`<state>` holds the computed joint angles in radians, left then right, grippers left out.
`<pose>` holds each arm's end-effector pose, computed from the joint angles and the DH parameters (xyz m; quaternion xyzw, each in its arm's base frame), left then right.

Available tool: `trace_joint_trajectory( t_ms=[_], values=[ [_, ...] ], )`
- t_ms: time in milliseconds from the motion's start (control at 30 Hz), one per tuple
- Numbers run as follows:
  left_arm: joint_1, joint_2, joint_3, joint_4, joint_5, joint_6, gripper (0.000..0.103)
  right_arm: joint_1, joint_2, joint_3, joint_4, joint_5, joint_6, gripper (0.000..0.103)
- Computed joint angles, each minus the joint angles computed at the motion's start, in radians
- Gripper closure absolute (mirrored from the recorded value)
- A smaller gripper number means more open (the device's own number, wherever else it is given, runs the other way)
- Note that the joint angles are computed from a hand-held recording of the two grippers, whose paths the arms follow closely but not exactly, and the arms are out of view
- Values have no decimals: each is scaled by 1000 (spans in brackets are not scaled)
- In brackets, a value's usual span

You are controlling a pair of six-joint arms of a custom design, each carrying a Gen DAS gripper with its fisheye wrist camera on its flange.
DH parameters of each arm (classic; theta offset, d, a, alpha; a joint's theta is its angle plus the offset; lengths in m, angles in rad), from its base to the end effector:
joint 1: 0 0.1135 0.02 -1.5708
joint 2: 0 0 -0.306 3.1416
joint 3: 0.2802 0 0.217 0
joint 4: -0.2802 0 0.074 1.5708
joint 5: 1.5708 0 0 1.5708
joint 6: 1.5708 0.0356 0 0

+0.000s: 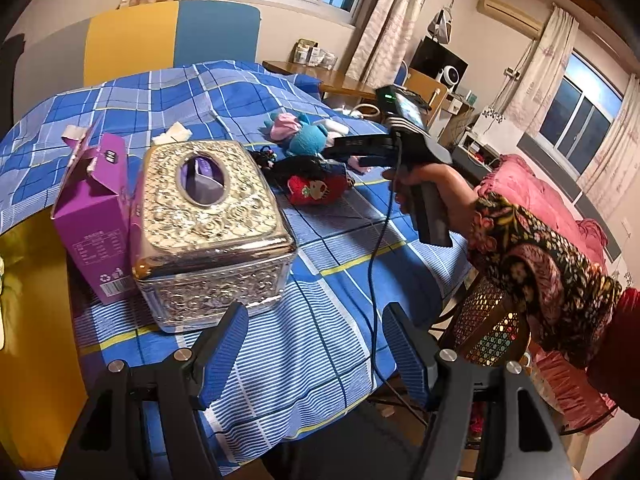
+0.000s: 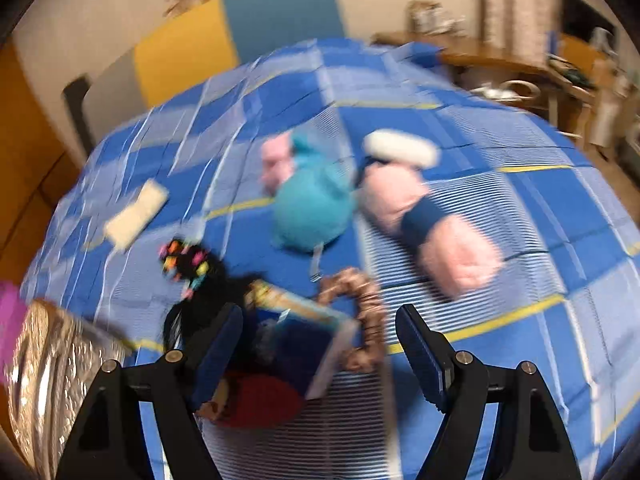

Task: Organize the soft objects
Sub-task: 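Grasp the brown satin scrunchie with the right tool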

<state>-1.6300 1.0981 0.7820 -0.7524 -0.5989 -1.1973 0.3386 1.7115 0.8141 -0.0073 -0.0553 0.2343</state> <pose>0.0113 -0.1483 0.2875 0.1271 0.9197 -0.1898 0.3194 0.2895 0.1040 0.2048 -0.0583 0.9429 0.1174 0.3061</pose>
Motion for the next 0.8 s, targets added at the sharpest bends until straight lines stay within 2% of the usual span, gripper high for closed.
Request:
trace_joint_trajectory(
  t_ms=[167,300,333,367,400,433,467,500,567,633,733,800],
  values=[
    [13,31,3,26,22,15,32,58,72,49,-54,36,-142,23],
    [34,44,1,46,37,30,32,55,97,58,-72,14,-149,19],
    [40,46,0,55,42,33,32,63,96,53,-71,25,-157,22],
    [47,50,-2,67,48,38,32,75,90,45,-64,50,-162,31],
    [51,54,-1,71,51,41,33,85,84,42,-68,68,-166,45],
    [54,60,1,76,56,45,32,81,82,46,-79,65,-169,53],
    [57,62,3,79,58,50,32,80,76,45,-96,64,-160,71],
    [60,64,4,83,60,54,32,78,65,47,-114,78,-157,79],
    [64,70,8,87,64,63,32,75,50,50,-152,117,-138,82],
    [71,71,9,96,70,75,32,49,20,42,-196,111,-108,86],
    [101,81,18,121,83,109,32,-26,-21,16,-241,5,-70,86],
    [137,94,27,147,106,136,33,-57,-45,-15,-224,-15,-51,83]
  ],
)
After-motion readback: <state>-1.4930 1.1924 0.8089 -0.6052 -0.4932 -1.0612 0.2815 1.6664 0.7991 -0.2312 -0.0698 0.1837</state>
